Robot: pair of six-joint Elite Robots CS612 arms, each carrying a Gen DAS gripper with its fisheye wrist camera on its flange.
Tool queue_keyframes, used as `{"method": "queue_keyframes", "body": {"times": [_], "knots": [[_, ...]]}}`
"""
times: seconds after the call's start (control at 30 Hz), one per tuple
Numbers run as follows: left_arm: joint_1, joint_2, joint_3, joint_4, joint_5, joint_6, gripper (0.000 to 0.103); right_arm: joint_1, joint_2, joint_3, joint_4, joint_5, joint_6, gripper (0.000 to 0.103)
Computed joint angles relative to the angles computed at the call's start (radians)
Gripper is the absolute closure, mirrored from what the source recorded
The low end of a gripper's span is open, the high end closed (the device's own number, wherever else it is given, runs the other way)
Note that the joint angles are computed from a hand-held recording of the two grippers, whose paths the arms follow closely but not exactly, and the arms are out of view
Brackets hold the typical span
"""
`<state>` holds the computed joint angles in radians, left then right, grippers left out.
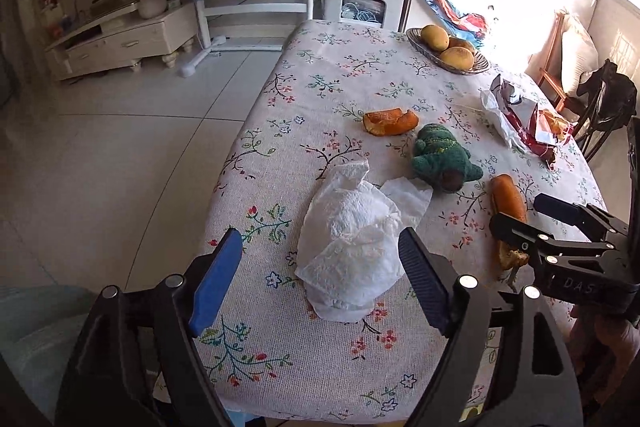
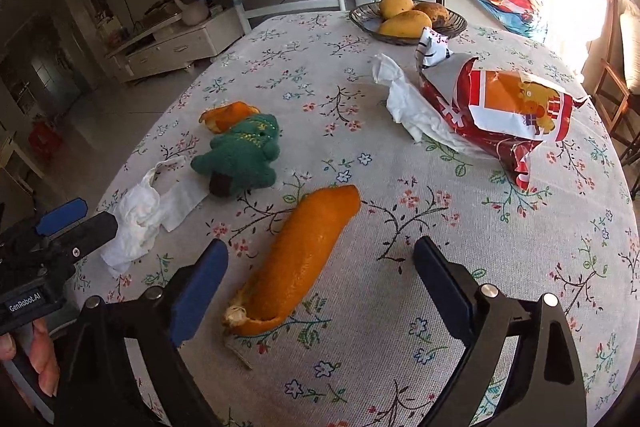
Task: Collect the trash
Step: 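Grasp the second orange carrot with the right gripper while the left gripper holds the tissue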
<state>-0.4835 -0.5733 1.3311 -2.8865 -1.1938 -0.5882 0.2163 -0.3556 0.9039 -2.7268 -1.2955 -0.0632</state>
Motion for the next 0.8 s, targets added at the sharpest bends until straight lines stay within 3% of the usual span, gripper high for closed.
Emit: {"method": "queue_keyframes", "body": {"times": [0.27,0.4,0.6,0.77,0.8], "knots": [[-0.005,0.0,-0.006,0.019,0.014,0.025,0.026,0.004,0.002,-0.001,-0.007,-0.017,-0.039,0.03],[-0.006,0.002,-0.01,0.033,0.014,0.035,0.026,0.006,0.002,-0.001,-0.012,-0.021,-0.057,0.048],[-0.008,0.014,-0.032,0.073,0.011,0.056,0.026,0.002,0.001,0.002,-0.011,0.007,-0.069,0.072],[-0.009,0.02,-0.038,0.079,-0.003,0.076,0.026,-0.014,0.004,-0.003,0.005,0.081,-0.017,0.076],[-0.009,0.021,-0.04,0.076,-0.009,0.078,0.032,-0.017,0.005,-0.005,0.01,0.098,-0.005,0.077]]}}
